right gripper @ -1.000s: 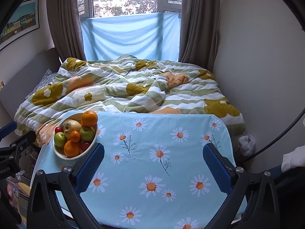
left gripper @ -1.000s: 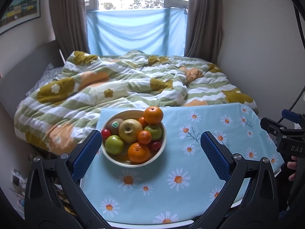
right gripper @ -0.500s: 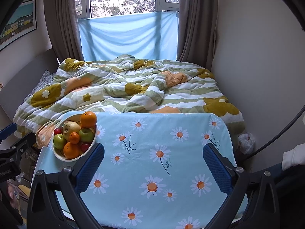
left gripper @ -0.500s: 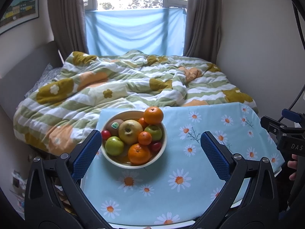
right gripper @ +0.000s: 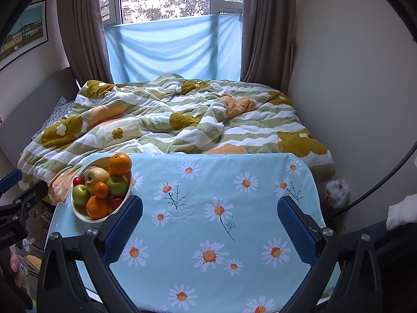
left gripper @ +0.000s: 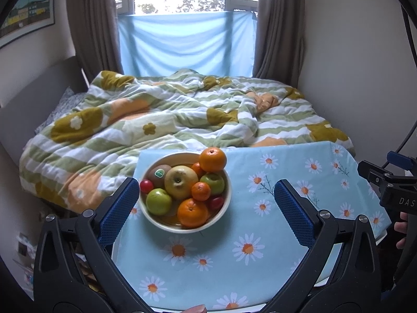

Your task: Organize fruits

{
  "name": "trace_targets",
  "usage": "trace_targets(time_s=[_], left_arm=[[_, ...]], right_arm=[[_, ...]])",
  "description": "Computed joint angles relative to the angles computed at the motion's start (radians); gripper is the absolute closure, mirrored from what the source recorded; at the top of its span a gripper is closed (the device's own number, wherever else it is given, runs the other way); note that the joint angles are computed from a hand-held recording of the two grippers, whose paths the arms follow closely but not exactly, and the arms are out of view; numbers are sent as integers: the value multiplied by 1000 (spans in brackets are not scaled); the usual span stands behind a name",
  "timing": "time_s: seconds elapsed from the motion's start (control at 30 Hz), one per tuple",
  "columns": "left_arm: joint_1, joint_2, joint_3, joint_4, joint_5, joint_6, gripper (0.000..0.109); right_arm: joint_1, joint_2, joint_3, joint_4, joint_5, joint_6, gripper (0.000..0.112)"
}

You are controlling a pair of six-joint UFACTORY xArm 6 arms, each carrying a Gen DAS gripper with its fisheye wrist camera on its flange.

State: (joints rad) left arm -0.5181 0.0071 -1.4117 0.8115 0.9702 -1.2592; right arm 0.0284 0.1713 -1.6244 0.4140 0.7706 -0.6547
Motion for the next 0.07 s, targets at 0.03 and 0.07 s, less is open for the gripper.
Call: trace_targets(time_s=[0.03, 0.07], left_arm=[[0, 1, 0, 2, 1, 0, 6], [-1, 1, -1, 1, 4, 0, 6]], right_arm=[[0, 1, -2, 0, 2, 1, 10], [0, 3, -5, 0, 5, 2, 10]])
